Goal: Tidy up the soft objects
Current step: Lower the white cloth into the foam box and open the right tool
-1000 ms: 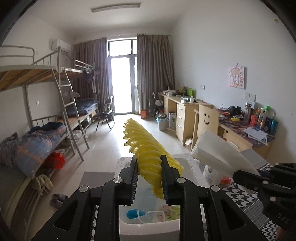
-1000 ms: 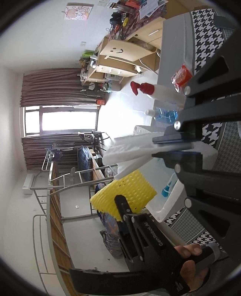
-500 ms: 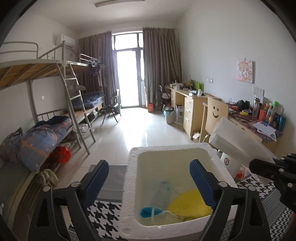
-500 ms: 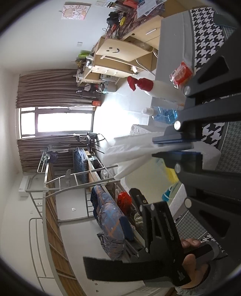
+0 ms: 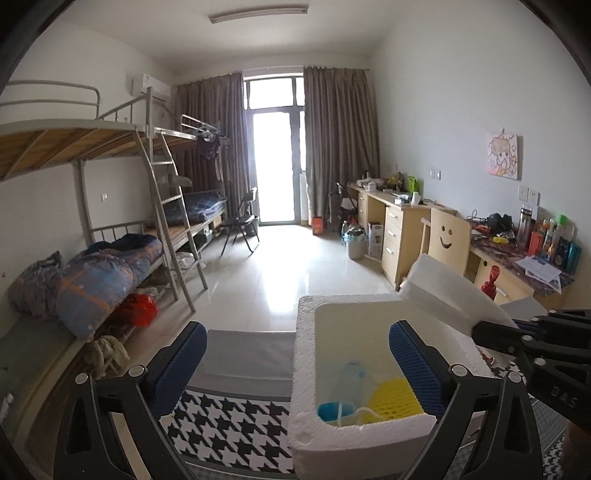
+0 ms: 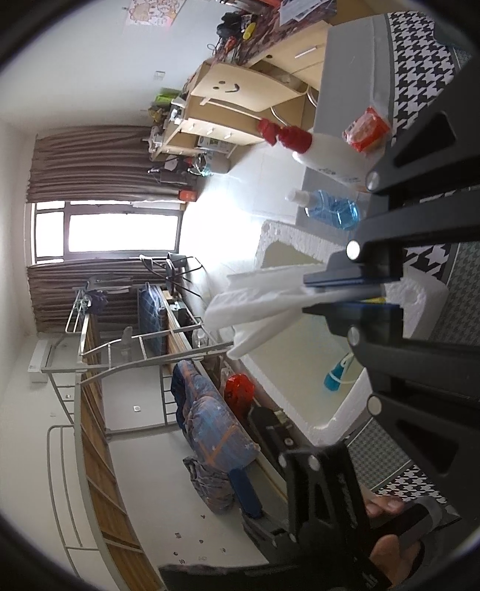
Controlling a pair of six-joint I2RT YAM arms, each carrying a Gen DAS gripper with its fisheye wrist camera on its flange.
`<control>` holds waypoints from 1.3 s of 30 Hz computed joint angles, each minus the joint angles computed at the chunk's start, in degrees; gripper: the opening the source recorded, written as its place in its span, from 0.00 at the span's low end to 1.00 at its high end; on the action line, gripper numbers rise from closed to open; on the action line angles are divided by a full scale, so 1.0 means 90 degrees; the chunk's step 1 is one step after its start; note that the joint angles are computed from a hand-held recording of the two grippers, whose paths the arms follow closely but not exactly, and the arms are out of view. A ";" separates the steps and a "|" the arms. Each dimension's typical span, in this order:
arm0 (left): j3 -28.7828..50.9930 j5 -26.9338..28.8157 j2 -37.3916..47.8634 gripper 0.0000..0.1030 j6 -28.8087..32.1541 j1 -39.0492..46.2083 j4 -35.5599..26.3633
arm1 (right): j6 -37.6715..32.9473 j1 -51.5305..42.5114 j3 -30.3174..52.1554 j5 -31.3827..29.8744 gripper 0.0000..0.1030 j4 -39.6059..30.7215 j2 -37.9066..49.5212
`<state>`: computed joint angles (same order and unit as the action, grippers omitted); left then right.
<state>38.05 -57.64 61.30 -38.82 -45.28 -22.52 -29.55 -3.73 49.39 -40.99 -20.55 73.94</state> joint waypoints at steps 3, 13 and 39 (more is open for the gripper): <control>-0.0068 -0.0144 -0.0129 0.99 -0.0170 -0.0097 -0.0173 | 0.0047 0.0116 0.0066 0.0060 0.10 0.0008 0.0094; -0.0269 -0.0323 -0.0479 0.99 -0.0454 -0.0169 -0.0562 | 0.0200 0.0419 0.0262 0.0296 0.10 0.0045 0.0475; 0.0089 -0.0870 -0.0443 0.99 -0.1688 -0.1133 -0.1847 | 0.0006 -0.0096 0.0110 -0.0288 0.74 -0.0559 -0.0168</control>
